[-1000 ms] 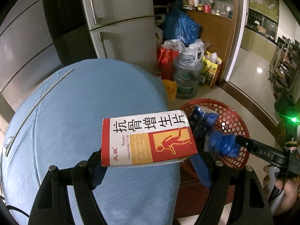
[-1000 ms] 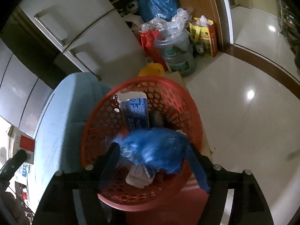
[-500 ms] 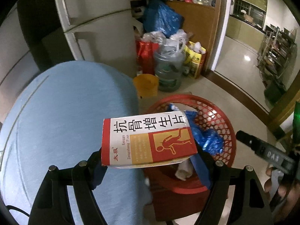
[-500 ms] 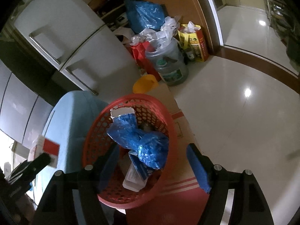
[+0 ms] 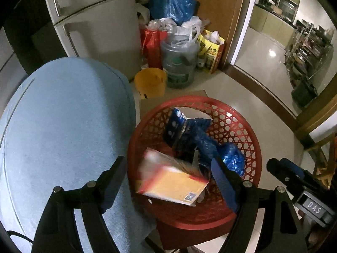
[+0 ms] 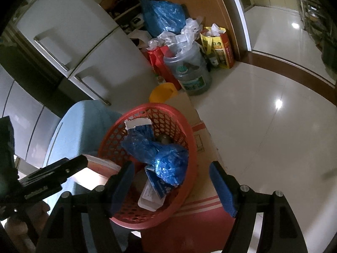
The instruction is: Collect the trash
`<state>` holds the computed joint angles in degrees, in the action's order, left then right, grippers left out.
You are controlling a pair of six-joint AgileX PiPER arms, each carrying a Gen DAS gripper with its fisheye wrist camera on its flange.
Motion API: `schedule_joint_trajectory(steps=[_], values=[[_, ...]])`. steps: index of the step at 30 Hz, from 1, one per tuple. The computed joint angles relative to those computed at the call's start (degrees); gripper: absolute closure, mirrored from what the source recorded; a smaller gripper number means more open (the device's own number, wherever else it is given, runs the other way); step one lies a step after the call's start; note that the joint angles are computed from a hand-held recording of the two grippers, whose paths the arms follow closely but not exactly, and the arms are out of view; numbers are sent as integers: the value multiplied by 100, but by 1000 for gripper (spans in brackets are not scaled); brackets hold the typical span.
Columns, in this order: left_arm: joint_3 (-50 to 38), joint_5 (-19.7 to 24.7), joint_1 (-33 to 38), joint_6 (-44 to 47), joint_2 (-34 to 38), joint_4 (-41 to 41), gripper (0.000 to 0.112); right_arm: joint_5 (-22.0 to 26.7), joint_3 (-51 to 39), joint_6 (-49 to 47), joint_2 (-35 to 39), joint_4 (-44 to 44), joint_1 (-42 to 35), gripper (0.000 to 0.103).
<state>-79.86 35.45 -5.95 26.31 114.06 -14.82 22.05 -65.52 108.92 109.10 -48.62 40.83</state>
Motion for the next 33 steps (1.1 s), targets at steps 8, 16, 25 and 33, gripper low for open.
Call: schedule_joint_trajectory(steps=[8,16,25,33], values=[[277,-103,322,513,-269,-441,28,229,-289,-252,55,178,152,26],[793,-166,896,1275,-837,-1098,28,614,-983,-815,288,535,492,26],[1529,-395,1831,2353,-1523,-2006,27,1453,-2121,-1492,690,812,989,26],[2043,-645,2676,3276,-1856,-2762,26,3348,-3505,-2045,1319,475,1792,20]])
